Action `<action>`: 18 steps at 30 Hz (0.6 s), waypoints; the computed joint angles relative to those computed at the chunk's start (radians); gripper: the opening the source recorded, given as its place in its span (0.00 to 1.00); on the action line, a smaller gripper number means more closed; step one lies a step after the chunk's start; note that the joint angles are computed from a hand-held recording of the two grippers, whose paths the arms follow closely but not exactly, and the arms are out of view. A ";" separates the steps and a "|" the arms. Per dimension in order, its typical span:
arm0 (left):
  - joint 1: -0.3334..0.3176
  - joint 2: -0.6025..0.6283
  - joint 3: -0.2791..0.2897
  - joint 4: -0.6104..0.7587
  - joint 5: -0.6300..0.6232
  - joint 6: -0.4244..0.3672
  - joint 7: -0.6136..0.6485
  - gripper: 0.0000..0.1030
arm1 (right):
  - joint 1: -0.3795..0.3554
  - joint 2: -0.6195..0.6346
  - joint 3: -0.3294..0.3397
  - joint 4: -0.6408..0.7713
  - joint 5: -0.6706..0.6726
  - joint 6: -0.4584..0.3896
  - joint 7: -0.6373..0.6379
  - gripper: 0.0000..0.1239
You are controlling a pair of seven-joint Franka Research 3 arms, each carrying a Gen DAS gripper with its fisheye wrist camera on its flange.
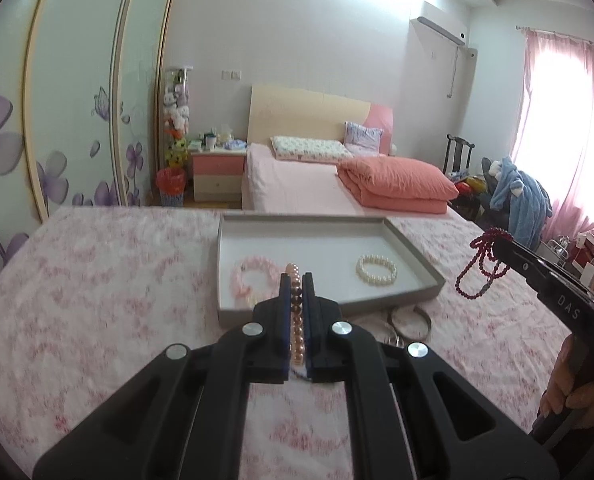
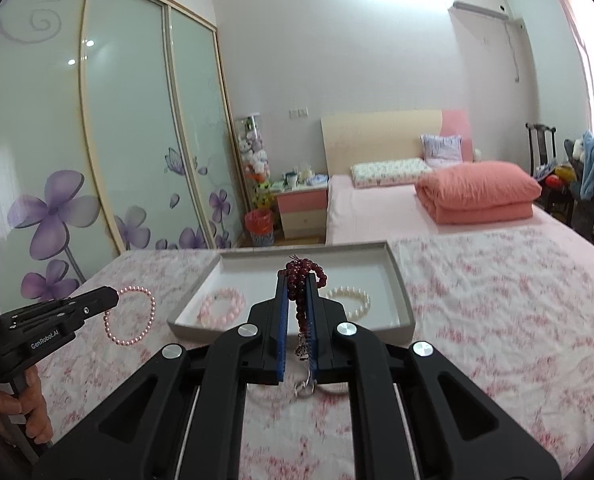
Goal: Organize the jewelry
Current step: 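Lift both held bracelets and carry them over the white tray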
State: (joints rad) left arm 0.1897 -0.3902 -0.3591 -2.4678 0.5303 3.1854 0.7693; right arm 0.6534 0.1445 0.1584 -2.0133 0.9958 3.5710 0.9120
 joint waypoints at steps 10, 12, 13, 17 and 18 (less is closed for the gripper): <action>0.126 0.111 -0.108 0.146 0.093 -0.009 -0.078 0.06 | 0.012 0.090 -0.036 0.124 -0.016 0.007 -0.009 0.07; 0.122 0.140 -0.103 0.173 0.120 -0.017 -0.098 0.06 | 0.027 0.113 -0.054 0.163 0.018 -0.008 -0.044 0.07; 0.125 0.158 -0.105 0.193 0.138 -0.025 -0.110 0.06 | 0.033 0.120 -0.061 0.175 0.030 -0.014 -0.054 0.07; 0.152 0.218 -0.121 0.255 0.240 -0.039 -0.191 0.06 | 0.090 0.174 -0.133 0.274 0.144 -0.062 -0.159 0.07; 0.150 0.234 -0.117 0.272 0.262 -0.045 -0.206 0.06 | 0.101 0.184 -0.145 0.289 0.164 -0.067 -0.176 0.07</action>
